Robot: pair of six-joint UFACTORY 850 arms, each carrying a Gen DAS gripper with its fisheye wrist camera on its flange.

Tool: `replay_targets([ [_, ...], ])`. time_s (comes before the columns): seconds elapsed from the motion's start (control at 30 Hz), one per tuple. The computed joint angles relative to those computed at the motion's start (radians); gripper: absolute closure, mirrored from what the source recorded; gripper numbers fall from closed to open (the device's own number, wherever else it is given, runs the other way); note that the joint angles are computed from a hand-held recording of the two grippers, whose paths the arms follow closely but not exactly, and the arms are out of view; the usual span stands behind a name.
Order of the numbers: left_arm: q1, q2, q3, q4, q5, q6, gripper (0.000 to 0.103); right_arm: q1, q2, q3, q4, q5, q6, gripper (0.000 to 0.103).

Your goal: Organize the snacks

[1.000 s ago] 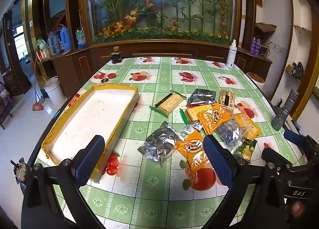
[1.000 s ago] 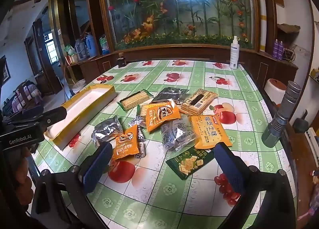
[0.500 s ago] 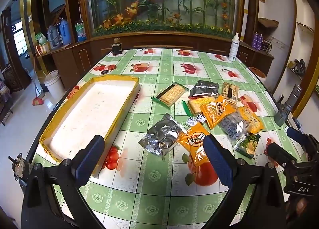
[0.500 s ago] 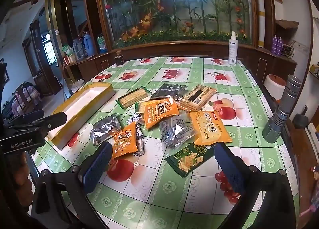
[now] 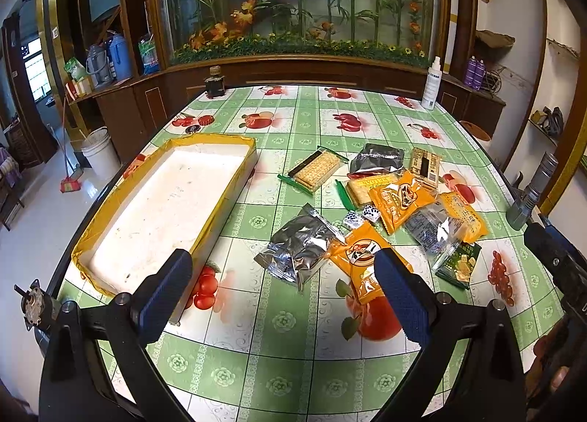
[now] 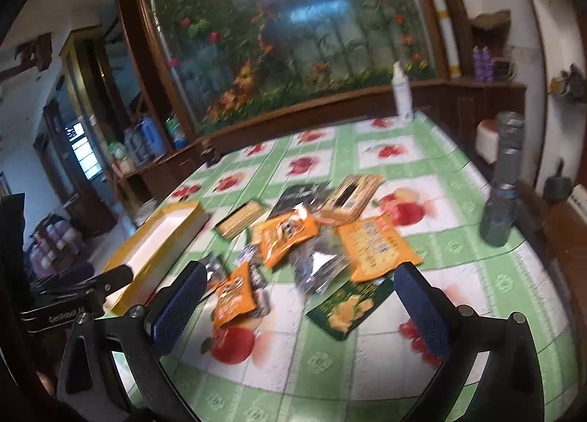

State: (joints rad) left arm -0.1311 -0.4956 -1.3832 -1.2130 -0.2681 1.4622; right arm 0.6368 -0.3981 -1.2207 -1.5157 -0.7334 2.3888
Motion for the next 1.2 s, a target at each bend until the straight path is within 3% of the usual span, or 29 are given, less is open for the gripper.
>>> replay_targets([
  [0.07,-0.002,-0.001,0.001,0.005,0.002,-0.001,0.003,-0.012,0.000,-0.006,0.040,0.041,-0.052,0.000],
  [0.2,-0.005,0.001,0.007,-0.008,0.008,0.020,0.003,0.014,0.006,0.010,-0.025,-0.046,-0.011,0.000],
  [0.33,-0.006,-0.001,0.007,0.017,0.003,0.002,0.003,-0.019,-0.010,-0.019,0.095,0.067,-0.127,0.000],
  [0.5,-0.004,-0.006,0.002,0.039,0.007,-0.027,0.003,0.013,0.009,0.028,-0.052,-0.022,0.019,0.000],
  [0.63,-0.004,-0.013,-0.008,0.102,-0.010,-0.089,0.003,0.011,-0.006,-0.002,0.019,-0.030,-0.090,0.000],
  [0.9,-0.006,-0.068,-0.046,0.298,-0.107,-0.277,0.003,-0.001,-0.040,-0.040,0.165,0.016,-0.259,0.000],
  [1.03,0.003,-0.092,-0.061,0.285,-0.185,-0.309,0.003,-0.002,-0.040,-0.033,0.195,0.026,-0.294,0.000],
  [1.2,-0.004,-0.082,-0.049,0.278,-0.160,-0.310,0.003,-0.010,-0.026,-0.013,0.216,0.039,-0.287,0.000],
])
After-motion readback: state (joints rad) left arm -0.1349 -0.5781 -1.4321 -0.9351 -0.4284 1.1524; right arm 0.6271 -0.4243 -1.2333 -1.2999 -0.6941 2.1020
